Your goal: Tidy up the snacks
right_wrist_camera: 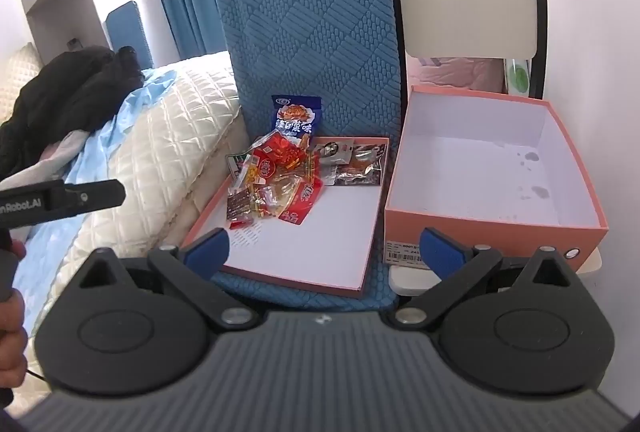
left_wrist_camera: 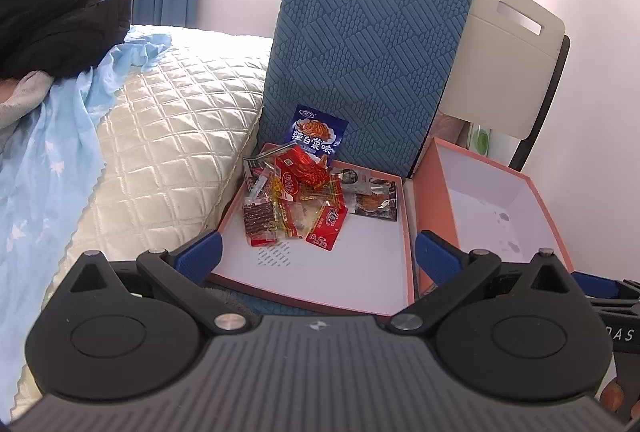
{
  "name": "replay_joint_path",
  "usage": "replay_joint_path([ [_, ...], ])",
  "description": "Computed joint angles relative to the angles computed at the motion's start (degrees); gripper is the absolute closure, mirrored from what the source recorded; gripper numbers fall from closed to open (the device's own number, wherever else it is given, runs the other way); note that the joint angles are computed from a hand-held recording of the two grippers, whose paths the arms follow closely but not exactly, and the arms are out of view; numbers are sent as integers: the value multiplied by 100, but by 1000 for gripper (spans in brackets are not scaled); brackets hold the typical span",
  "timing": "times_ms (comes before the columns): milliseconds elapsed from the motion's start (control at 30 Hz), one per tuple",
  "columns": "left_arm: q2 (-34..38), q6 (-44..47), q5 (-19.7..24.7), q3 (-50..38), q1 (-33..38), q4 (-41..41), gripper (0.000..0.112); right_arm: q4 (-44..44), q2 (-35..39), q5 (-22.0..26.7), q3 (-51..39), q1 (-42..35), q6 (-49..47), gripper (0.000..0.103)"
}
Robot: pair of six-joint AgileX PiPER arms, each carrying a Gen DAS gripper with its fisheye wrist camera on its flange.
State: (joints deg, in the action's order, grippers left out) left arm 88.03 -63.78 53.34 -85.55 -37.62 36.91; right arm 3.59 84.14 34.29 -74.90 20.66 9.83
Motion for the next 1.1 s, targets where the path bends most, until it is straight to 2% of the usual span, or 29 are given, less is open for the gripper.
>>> replay_joint_path([
  [633, 34, 44, -245, 90, 102, -54, 9, -121, 104, 42, -102, 14, 78, 0],
  [967, -64, -102, -158, 224, -6, 39, 9, -255, 107, 19, -53, 76, 246, 0],
  [1100, -86, -241, -137, 296, -80, 178, 9, -52, 94, -33, -22, 19, 68, 0],
])
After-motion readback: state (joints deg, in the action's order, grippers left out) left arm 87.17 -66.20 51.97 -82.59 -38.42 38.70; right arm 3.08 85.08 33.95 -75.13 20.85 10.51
